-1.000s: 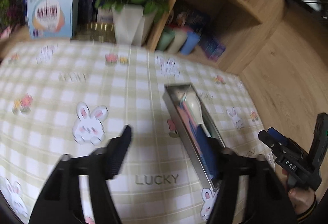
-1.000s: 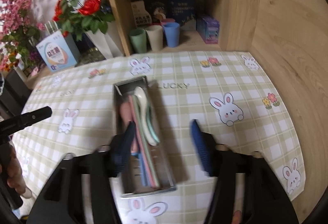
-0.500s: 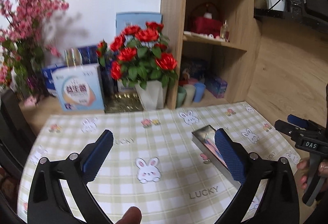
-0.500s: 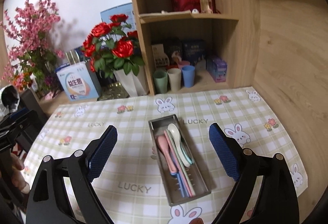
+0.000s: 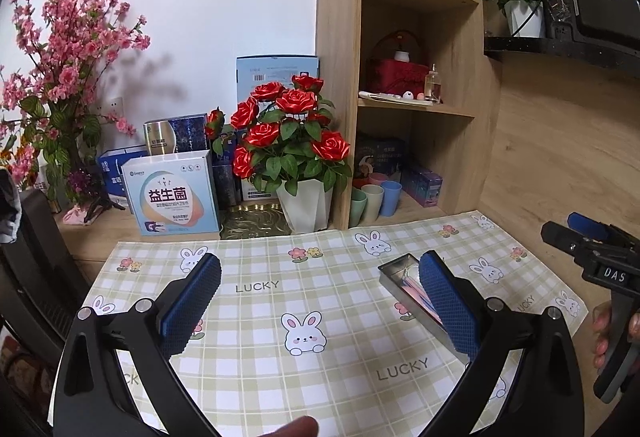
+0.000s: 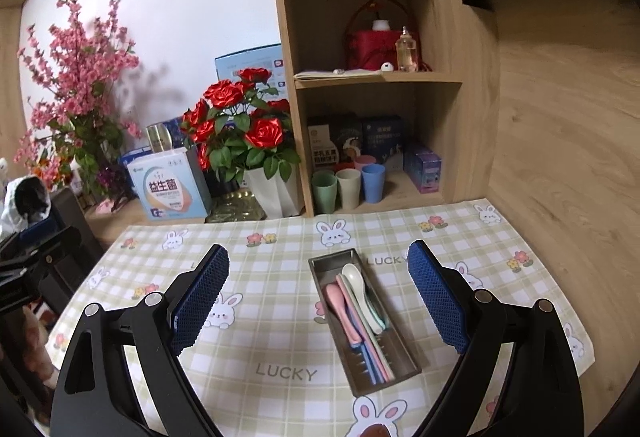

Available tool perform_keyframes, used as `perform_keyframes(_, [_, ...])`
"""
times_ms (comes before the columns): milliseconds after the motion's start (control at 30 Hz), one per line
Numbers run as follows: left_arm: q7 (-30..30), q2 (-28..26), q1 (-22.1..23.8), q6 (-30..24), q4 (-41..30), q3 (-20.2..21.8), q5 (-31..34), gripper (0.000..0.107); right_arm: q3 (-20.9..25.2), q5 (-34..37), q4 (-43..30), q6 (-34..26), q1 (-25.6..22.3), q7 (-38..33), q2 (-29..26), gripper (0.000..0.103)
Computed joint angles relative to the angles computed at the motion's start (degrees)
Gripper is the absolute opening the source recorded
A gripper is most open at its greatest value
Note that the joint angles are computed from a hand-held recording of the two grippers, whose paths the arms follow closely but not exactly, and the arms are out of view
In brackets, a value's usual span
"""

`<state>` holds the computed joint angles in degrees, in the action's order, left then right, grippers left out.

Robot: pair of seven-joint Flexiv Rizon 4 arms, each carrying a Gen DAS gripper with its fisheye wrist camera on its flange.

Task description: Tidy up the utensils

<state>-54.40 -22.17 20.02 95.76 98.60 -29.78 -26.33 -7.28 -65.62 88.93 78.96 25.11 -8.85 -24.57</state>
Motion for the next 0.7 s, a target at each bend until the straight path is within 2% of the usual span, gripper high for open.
perform_keyframes(67, [0.07, 0.62, 0.95, 0.55, 0.99, -0.99, -0.13, 0.097, -0.36, -1.35, 0.83, 0.15, 0.26, 1.38, 0.8, 0.088])
perform_keyframes(167, [0.21, 1.82, 4.32, 1.19, 3.1, -4.69, -0.49, 0.097, -0.42, -4.12, 1.7, 0.4, 0.15, 3.9, 1.84, 0.088])
perform_keyframes(367, [-1.81, 4.13, 7.53, 2.5, 5.87, -7.2, 1.0, 0.097, 1.13, -8.6, 2.54, 0.4, -1.11, 7.04, 3.28, 0.088])
perform_keyframes(500, [-2.95, 5.49, 11.07, 2.4, 7.69, -10.66, 1.2, 0.097, 2.69, -9.51, 2.97, 0.18, -2.1, 7.66, 3.77, 0.088])
perform_keyframes(700, [-3.64, 6.8, 13.11, 2.89, 9.19, -12.05, 1.5, 0.097, 3.58, -10.03, 2.94, 0.04, -2.41, 7.74, 3.89, 0.088])
